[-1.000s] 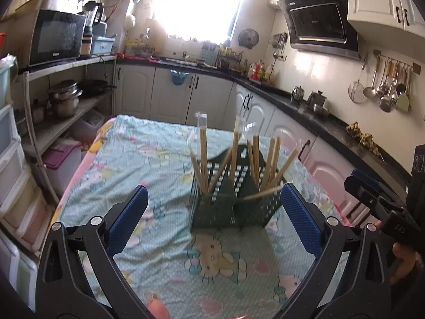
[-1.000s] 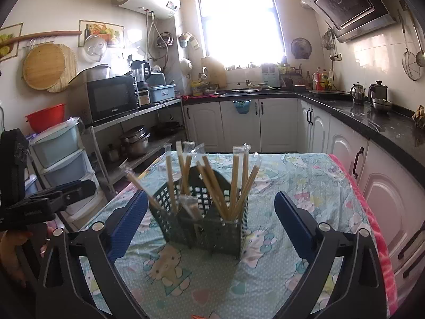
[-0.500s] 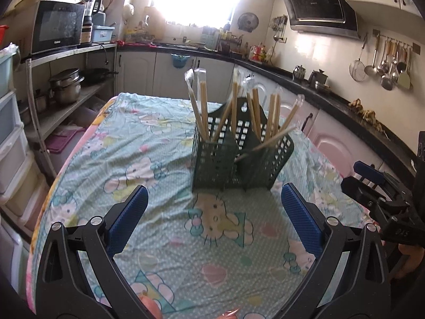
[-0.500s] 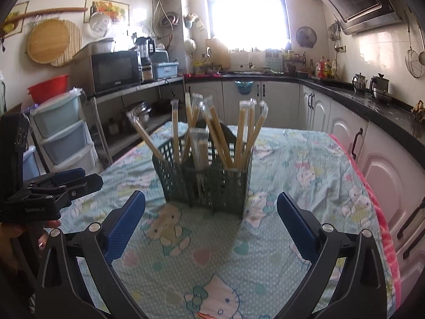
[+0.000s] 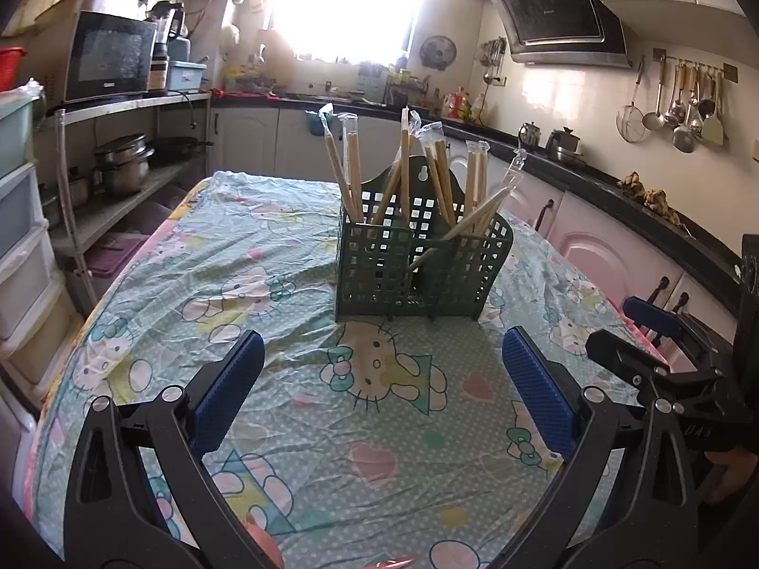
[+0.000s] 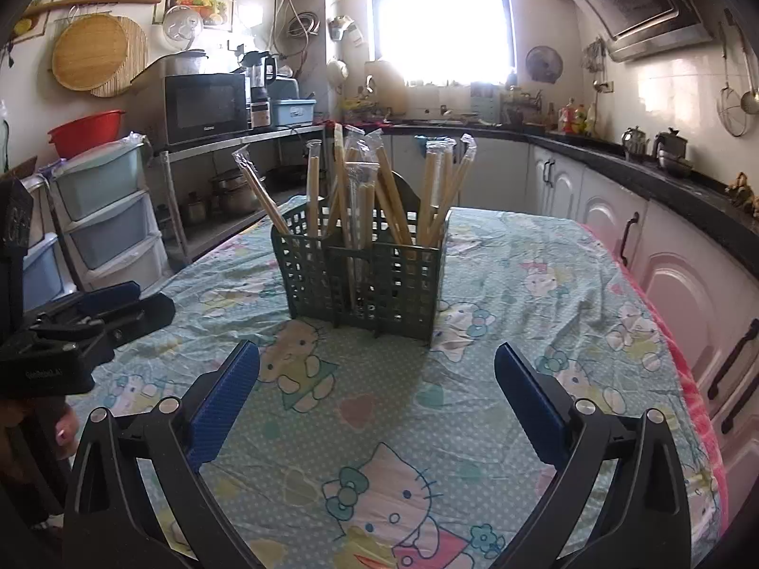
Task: Organize utensils
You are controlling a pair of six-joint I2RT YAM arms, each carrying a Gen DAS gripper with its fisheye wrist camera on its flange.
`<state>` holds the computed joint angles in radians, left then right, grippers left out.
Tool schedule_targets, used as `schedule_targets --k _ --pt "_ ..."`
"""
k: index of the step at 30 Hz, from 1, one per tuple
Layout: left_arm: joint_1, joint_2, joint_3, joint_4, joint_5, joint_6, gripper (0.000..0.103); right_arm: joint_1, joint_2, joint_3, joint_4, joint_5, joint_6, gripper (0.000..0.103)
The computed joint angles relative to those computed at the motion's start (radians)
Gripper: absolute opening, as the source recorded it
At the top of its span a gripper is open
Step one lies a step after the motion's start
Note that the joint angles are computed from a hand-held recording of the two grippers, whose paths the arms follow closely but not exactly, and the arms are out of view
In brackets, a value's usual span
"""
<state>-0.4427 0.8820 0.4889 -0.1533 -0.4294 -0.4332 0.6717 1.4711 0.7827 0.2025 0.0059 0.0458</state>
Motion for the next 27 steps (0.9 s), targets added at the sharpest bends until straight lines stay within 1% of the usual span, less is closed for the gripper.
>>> schedule_targets --k 6,9,13,15,18,21,27 --pt "-0.017 -0.034 -0.049 0.047 -0.026 -0.024 0.093 0.019 -0.021 -0.100 0.121 0.035 -0.013 0.097" --pt "-0.044 -0.035 -0.065 0.074 -0.068 -0.017 0.093 0.026 -0.037 -0.154 0.186 0.060 0.001 0.097" --pt "-0.076 -0.043 -0.088 0.116 -0.125 -0.017 0.093 0.033 -0.066 -0.248 0.317 0.118 0.041 0.097" --pt "-0.093 -0.047 -0.106 0.145 -0.156 -0.010 0.093 0.037 -0.075 -0.284 0.382 0.148 0.037 0.097" --pt "-0.103 -0.057 -0.131 0.187 -0.163 0.005 0.093 0.046 -0.084 -0.330 0.476 0.186 0.039 0.097" --pt "-0.133 -0.058 -0.157 0.236 -0.220 0.019 0.093 0.059 -0.081 -0.367 0.566 0.225 0.032 0.097" --pt "-0.165 -0.054 -0.203 0.327 -0.257 0.059 0.093 0.077 -0.047 -0.395 0.655 0.271 0.022 0.097"
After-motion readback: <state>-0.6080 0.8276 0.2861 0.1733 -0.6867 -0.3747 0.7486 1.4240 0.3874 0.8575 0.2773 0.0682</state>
